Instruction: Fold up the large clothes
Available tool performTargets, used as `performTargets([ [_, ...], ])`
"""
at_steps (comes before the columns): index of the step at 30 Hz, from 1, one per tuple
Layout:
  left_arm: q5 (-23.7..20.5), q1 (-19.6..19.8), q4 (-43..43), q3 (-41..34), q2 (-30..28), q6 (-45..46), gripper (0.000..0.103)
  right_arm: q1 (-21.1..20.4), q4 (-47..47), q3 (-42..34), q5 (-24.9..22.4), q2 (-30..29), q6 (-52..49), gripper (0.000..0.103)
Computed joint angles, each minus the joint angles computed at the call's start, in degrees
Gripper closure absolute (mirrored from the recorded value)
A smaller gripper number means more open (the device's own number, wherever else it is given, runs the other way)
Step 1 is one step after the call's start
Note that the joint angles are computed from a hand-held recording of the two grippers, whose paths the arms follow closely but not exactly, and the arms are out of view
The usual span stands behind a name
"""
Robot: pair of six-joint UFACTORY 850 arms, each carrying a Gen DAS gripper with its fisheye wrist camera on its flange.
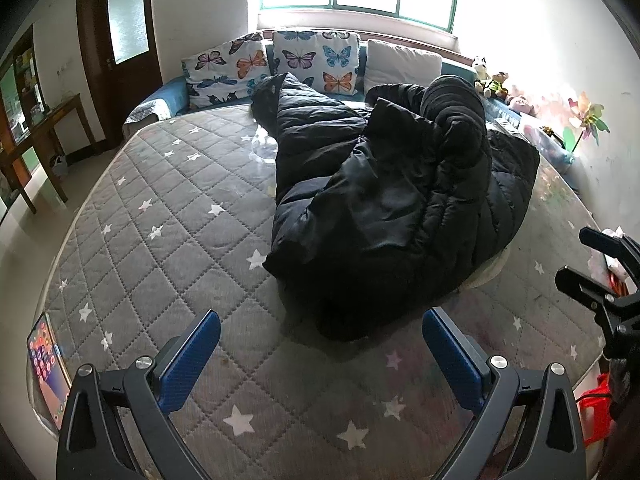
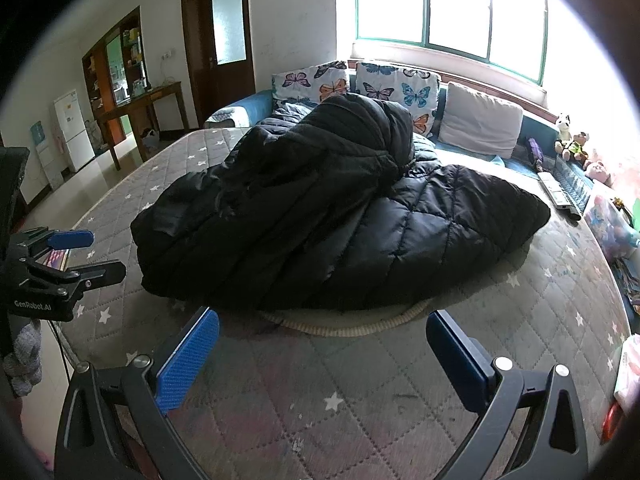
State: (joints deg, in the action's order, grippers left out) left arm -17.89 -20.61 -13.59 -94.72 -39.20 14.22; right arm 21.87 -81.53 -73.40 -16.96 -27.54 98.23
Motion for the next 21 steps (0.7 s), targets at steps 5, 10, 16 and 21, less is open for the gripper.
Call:
performTargets([
  [5, -0.8, 0.2, 0.9, -3.1, -1.6, 0.0, 0.0, -1.9, 7.4, -3.3, 3.3, -1.2, -8.9, 0.0],
  [10, -3.3, 0.9, -0.5, -8.9, -4.6, 1.4, 0.0, -4.2, 21.2, -8.5, 5.6, -3.0, -22.8, 0.0],
  [16, -7.2, 2.4, -1.9, -19.0, -9.5, 2.5, 0.0, -7.1, 43.0, -20.3, 2.8, -8.2, -45.6, 0.0],
  [21, -12.8, 3.6, 1.1, -33.1, -16.9, -0.9, 0.0, -9.0, 57.0, -35.9, -6.0, -16.8, -59.9, 0.0],
])
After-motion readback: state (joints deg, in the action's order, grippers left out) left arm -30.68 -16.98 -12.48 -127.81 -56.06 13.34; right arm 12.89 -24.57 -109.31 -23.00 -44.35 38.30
